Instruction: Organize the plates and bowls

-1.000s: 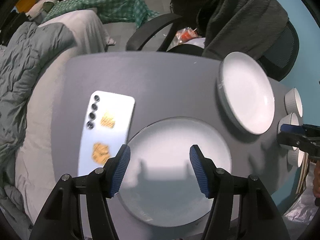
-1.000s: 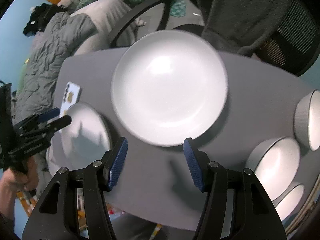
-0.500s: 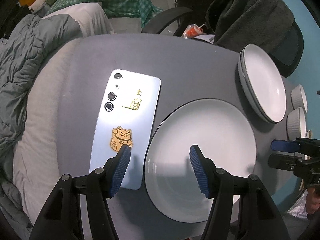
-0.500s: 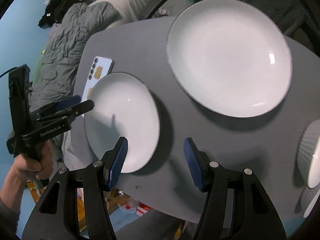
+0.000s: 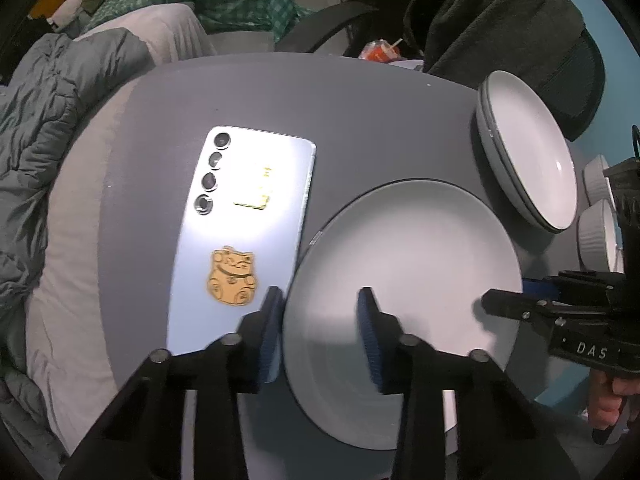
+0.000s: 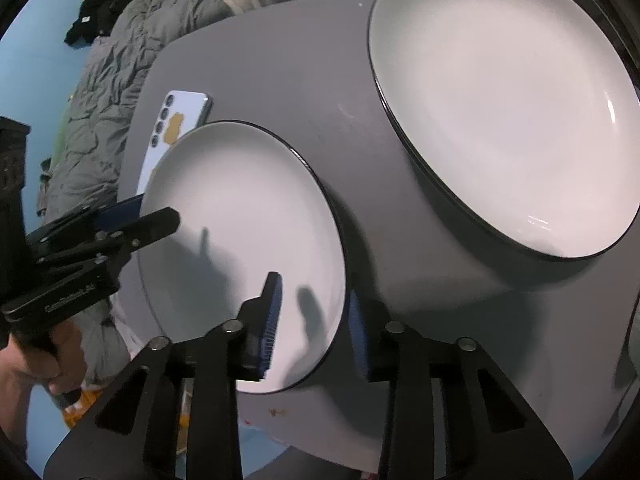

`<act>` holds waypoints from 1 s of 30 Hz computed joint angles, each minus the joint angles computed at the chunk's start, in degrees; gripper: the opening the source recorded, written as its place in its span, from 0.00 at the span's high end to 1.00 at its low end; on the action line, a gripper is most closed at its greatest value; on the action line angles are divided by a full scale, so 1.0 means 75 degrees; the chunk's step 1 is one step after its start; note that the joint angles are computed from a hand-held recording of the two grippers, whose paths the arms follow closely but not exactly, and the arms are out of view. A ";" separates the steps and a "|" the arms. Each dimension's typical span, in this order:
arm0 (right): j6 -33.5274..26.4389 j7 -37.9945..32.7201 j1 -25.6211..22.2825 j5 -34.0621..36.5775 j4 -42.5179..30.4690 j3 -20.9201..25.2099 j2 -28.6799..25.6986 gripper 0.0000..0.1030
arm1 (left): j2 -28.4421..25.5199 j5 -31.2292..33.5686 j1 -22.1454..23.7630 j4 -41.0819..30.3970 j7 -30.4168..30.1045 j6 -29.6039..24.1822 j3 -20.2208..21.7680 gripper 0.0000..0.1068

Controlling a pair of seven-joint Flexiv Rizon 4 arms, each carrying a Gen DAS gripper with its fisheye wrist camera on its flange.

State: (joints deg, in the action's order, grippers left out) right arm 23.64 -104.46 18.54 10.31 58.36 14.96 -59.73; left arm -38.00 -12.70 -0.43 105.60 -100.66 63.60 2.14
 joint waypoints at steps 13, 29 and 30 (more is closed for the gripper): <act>-0.0403 -0.0072 -0.0311 0.0151 -0.0063 -0.0011 -0.0019 0.90 | 0.0105 -0.0245 -0.0046 0.0331 -0.0386 0.0246 -0.0133 0.76; -0.0533 -0.0437 -0.0984 0.0179 0.0421 -0.0190 0.0315 0.90 | -0.0104 -0.0825 -0.0453 0.0152 -0.0494 0.0373 -0.0801 0.76; -0.0551 -0.0457 -0.1046 0.0192 0.0419 -0.0198 0.0317 0.90 | -0.0138 -0.0847 -0.0465 0.0094 -0.0483 0.0339 -0.0830 0.76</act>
State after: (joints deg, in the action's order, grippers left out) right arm 19.51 -107.89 10.70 11.75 61.50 13.48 -57.36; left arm -39.03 -19.05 -3.92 106.31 -104.28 66.14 -4.08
